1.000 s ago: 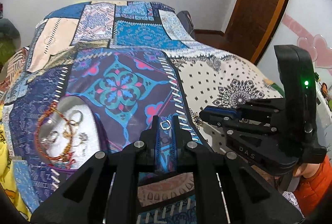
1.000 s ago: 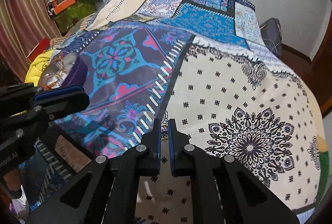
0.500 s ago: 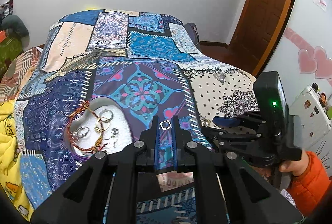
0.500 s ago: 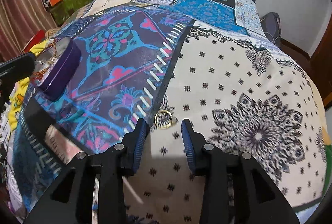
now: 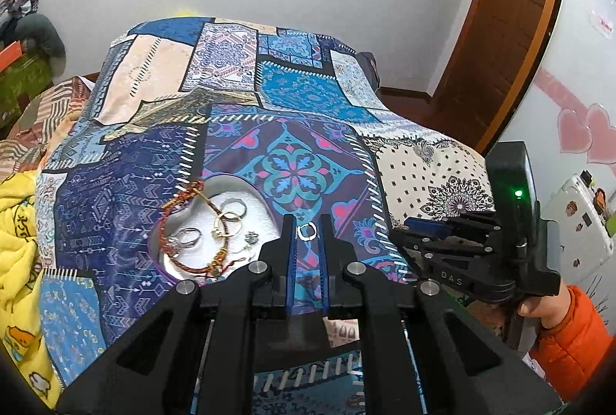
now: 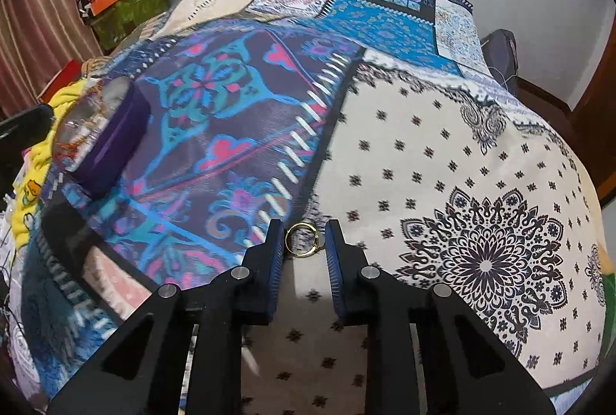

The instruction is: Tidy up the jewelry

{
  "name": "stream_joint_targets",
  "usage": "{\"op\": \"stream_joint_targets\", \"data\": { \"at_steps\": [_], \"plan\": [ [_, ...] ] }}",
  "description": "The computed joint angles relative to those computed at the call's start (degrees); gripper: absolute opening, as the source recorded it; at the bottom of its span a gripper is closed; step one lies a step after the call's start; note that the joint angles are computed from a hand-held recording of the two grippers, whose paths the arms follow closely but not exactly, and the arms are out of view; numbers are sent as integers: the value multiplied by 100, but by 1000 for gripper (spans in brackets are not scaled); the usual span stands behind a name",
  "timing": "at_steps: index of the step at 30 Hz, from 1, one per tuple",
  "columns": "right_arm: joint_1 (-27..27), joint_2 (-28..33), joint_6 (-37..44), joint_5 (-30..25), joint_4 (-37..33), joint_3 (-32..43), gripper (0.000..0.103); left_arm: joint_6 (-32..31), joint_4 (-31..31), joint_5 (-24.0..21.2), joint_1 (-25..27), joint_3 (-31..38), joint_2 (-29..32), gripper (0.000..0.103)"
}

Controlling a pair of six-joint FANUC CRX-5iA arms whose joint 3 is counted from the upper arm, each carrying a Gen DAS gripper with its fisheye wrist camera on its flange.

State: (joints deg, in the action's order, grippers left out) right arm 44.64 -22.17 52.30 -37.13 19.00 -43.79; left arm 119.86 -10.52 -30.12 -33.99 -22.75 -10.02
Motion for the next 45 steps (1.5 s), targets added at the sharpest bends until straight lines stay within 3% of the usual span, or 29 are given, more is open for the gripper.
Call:
{"op": "stream_joint_targets", "data": {
  "at_steps": [13, 21, 30, 39, 45],
  "plan": [
    [904, -289, -532, 474, 620, 206, 20, 49, -139, -123, 459, -492, -838, 9],
    [1083, 145, -317, 776, 461, 432, 20, -843, 742, 183, 1017, -1032, -1126, 9],
    [1015, 562, 183, 748, 4, 725, 20, -2097, 1933, 663, 1163, -1386, -763, 9],
    [890, 739, 786, 709, -494, 912, 20, -2287, 1983, 725, 1177, -1285, -444, 9],
    [946, 803, 855, 667, -435, 937, 20, -2210, 1926, 728, 1189, -1281, -453, 9]
  ]
}}
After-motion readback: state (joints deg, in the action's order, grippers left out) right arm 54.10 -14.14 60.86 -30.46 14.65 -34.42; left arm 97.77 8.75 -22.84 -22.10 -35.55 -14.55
